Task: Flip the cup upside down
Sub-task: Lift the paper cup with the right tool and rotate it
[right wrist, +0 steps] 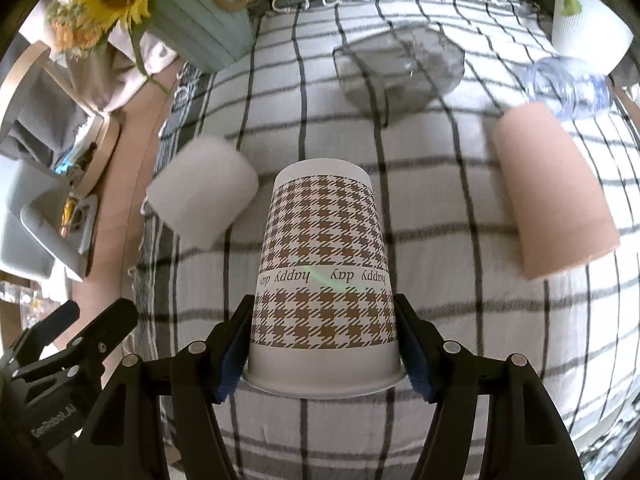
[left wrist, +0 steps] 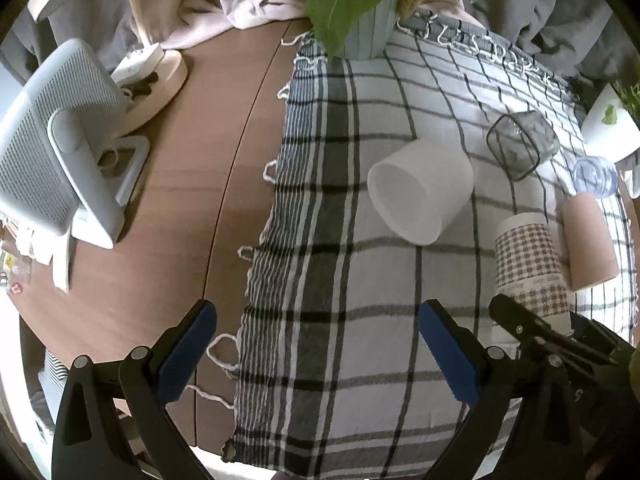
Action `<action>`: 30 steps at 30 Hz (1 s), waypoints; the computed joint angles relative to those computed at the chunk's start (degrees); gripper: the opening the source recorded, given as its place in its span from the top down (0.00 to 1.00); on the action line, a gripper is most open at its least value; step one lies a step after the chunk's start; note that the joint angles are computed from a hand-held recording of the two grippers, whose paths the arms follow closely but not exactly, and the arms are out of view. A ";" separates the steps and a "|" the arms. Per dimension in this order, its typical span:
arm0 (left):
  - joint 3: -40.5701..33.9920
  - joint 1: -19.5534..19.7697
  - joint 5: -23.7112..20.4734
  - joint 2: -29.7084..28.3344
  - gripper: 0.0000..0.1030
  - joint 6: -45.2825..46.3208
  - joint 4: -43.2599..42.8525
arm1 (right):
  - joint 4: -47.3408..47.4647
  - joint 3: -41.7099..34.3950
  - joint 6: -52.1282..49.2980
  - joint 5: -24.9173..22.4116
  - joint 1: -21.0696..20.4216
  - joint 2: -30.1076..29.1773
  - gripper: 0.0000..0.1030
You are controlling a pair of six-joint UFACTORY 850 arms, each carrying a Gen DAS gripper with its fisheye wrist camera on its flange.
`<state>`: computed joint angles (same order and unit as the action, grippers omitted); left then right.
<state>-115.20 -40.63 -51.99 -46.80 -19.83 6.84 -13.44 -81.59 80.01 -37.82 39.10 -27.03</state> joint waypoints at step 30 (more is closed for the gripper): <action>2.87 -0.32 2.09 3.67 0.00 -0.77 -1.41 | -6.09 1.21 9.87 -3.96 4.11 3.88 0.22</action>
